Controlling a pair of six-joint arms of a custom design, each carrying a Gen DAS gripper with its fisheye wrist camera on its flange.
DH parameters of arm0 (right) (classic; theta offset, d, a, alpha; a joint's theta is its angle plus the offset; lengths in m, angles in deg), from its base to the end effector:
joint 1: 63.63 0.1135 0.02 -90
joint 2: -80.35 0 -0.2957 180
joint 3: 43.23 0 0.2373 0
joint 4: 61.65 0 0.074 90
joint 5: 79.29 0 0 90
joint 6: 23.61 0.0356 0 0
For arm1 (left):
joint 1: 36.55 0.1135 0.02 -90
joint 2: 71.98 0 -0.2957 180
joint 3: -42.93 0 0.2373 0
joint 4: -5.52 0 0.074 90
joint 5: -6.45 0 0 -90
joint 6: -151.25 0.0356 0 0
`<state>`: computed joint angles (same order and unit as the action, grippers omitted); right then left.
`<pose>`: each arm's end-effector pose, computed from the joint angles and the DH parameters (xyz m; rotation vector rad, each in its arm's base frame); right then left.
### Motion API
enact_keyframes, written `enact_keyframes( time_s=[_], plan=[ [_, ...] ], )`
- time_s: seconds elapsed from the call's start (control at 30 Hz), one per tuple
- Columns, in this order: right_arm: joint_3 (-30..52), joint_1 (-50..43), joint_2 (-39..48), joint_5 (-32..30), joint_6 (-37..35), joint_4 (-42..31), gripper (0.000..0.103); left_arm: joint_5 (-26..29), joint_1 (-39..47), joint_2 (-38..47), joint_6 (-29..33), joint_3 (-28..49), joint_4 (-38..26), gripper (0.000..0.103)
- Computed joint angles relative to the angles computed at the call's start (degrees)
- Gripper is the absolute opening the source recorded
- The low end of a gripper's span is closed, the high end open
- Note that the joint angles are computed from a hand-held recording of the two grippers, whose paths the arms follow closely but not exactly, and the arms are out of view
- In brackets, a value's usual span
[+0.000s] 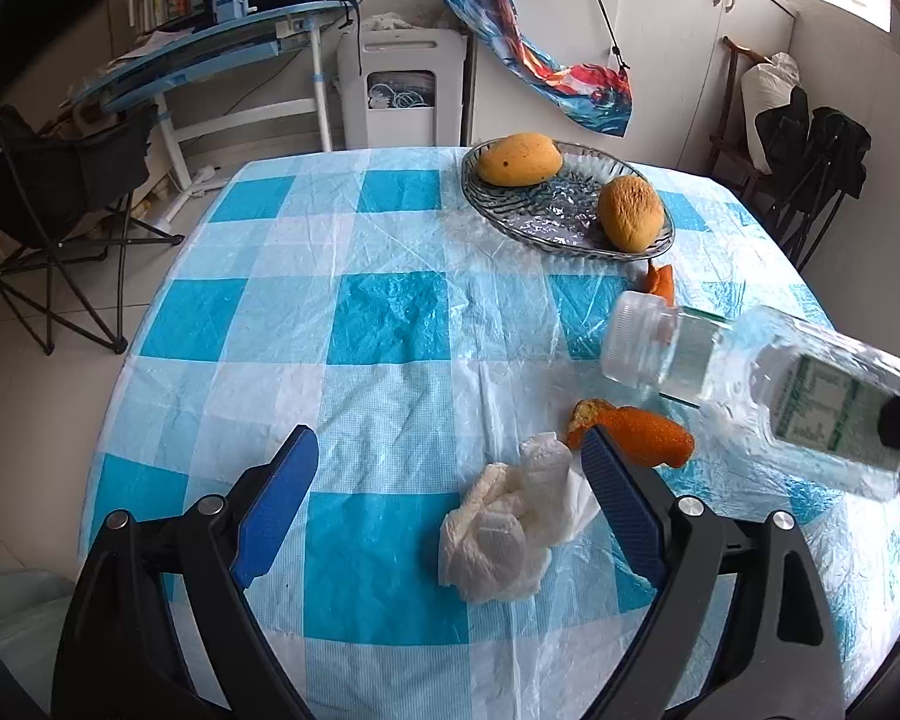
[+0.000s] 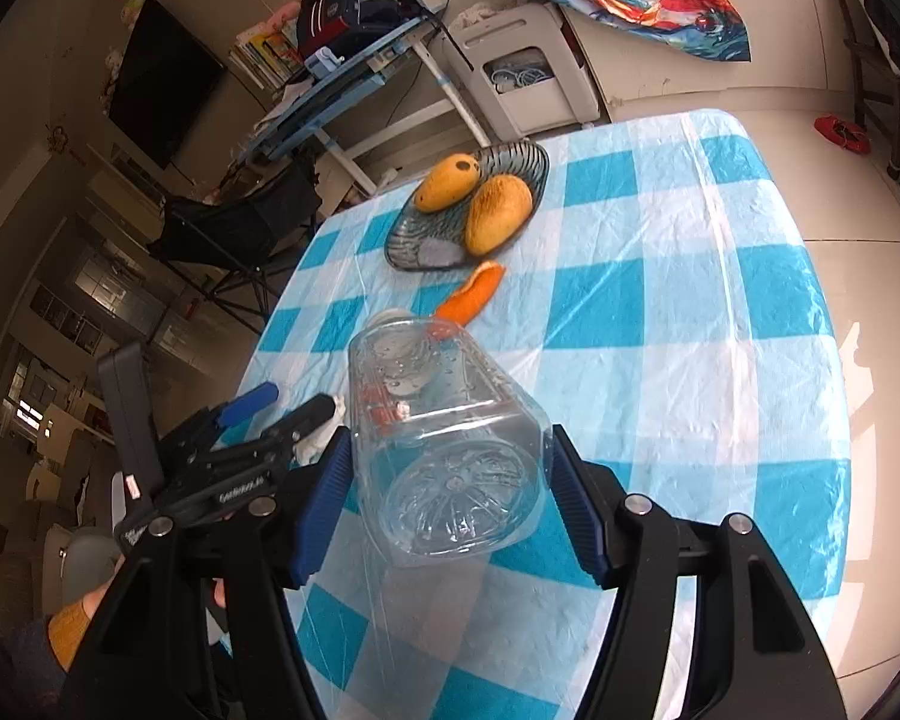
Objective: Collect trash
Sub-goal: 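Grasp the clear water bottle with the right tool while the left tool moves toward the orange peel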
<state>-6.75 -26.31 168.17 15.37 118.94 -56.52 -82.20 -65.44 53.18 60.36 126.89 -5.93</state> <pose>0.1869 0.1388 0.1447 0.3678 2.4456 0.6307 0.3807 -0.2110 0.1118 0.6160 2.4295 -0.2462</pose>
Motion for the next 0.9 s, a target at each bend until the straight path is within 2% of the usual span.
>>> enact_keyframes(
  time_s=[0.07, 0.17, 0.2, 0.3, 0.4, 0.47, 0.5, 0.57, 0.63, 0.7, 0.77, 0.9],
  plan=[
    [0.52, 1.43, -0.3, 0.51, -0.61, -1.83, 0.066, 0.69, 0.36, 1.16, 0.2, 1.46, -1.41, 0.086],
    [0.85, 2.68, -0.39, 4.73, -0.93, -2.15, 0.082, 4.26, 1.11, 1.67, 2.23, 3.47, -5.81, 0.085],
    [1.19, 2.65, 0.29, 5.26, -0.97, -1.41, 0.084, 5.82, 1.12, 1.67, 4.5, 4.56, -8.61, 0.085],
    [1.21, 1.53, 3.59, 4.27, -1.6, 3.14, 0.084, 11.32, 0.73, 0.85, 13.3, 6.78, -17.0, 0.082],
    [3.97, 1.37, 6.78, 2.87, -3.24, 2.01, 0.084, 10.17, -0.89, -1.27, 18.24, 4.6, -15.85, 0.082],
    [7.38, 2.86, 9.46, 4.4, -4.57, -2.53, 0.084, 6.2, -1.75, -1.81, 16.26, 3.01, -11.37, 0.083],
    [7.48, 3.01, 10.41, 3.56, -4.61, -1.4, 0.084, 3.08, -2.02, -1.69, 14.03, 2.48, -8.65, 0.083],
    [7.45, 3.55, 11.27, 3.02, -4.9, -0.12, 0.084, 2.5, -1.06, -0.47, 10.45, 4.43, -9.18, 0.083],
    [7.33, 4.05, 11.37, 2.87, -5.45, 0.39, 0.08, 5.34, 0.55, 0.34, 8.08, 6.54, -11.74, 0.083],
    [7.7, 4.11, 10.44, 3.3, -4.88, -1.62, 0.069, 9.33, 1.46, 0.91, 8.87, 8.13, -15.0, 0.083],
    [8.46, 4.65, 9.16, 5.85, -4.53, -5.88, 0.069, 13.64, 1.56, 1.73, 12.11, 9.44, -19.74, 0.083],
    [6.3, 4.13, 6.24, 6.4, -2.27, -7.9, 0.068, 19.77, -0.02, 0.92, 21.54, 10.02, -28.17, 0.081]
  ],
)
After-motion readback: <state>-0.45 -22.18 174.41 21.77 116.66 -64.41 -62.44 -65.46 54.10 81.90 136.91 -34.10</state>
